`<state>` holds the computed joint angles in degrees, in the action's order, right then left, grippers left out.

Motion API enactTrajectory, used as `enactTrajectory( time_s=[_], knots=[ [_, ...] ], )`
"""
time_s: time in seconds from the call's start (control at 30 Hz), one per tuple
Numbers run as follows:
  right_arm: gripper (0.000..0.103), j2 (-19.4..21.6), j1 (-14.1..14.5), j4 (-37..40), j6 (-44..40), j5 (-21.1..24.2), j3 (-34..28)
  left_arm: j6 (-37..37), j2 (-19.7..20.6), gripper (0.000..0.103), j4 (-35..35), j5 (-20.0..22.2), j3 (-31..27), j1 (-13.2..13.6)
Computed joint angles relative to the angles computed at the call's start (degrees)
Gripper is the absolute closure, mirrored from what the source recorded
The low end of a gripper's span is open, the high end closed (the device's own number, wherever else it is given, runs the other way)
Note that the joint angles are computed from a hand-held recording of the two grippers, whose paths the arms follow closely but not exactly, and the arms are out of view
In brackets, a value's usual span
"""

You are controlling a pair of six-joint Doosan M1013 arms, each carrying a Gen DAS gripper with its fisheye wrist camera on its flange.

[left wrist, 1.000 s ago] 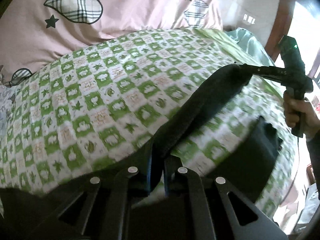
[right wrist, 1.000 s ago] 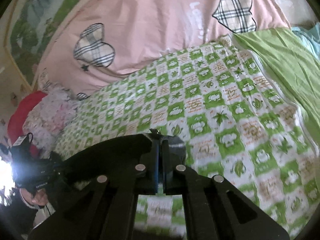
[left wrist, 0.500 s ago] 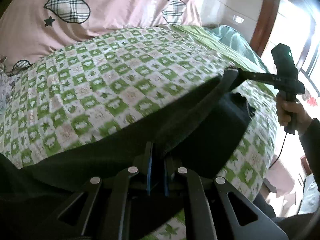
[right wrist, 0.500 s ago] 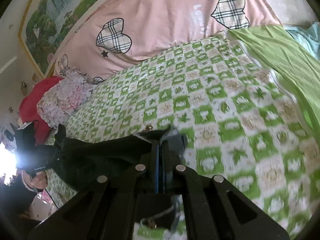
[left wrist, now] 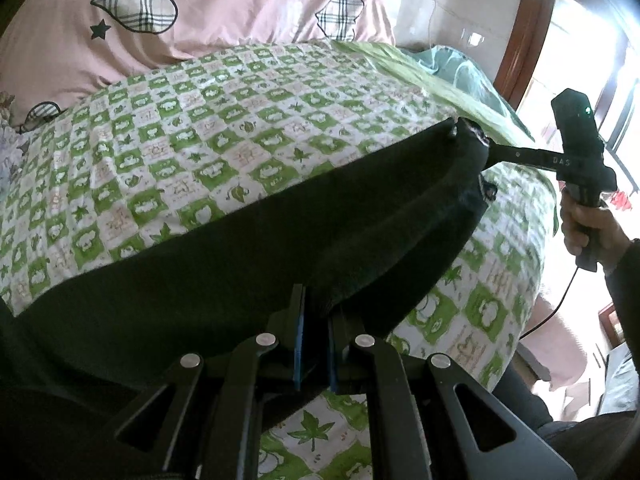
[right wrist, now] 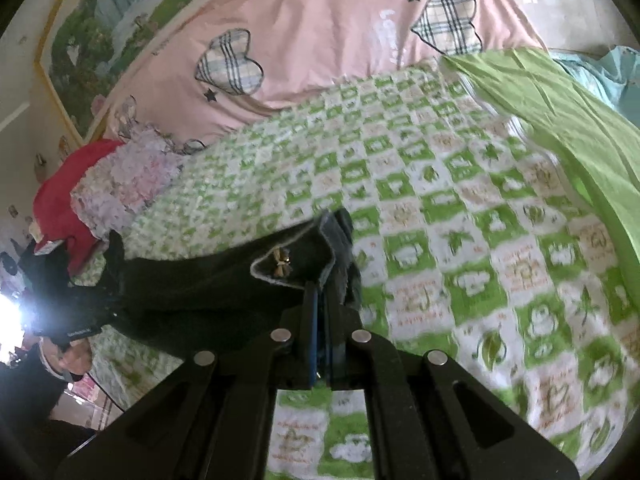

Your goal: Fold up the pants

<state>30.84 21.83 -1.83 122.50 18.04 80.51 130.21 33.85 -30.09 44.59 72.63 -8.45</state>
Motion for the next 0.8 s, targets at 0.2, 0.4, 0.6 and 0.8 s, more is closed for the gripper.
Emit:
enactTrajectory(
  time_s=[0.2, 0.4, 0.6, 0.8],
  knots=[
    [0.100, 0.48, 0.85, -4.48, 5.66, 2.36, 0.61, -0.17, 0.28, 0.095, 1.60, -0.44, 1.18, -0.25],
    [0.097, 0.60, 1.49, -8.95, 10.89, 5.31, 0.40, -2.54, 0.67, 0.085, 2.14, 0.11, 1.40, -0.13],
    [0.050, -1.29, 2.98, -22.93, 25.25, 6.18, 2.11, -3.25, -1.16, 0.049, 0.38, -1.33, 3.51, 0.47],
    [0.050, -2.46, 4.09, -32.29, 34.58, 2.60, 2.66, -8.36, -2.79, 0.048, -0.72, -2.33, 5.13, 2.17]
  ],
)
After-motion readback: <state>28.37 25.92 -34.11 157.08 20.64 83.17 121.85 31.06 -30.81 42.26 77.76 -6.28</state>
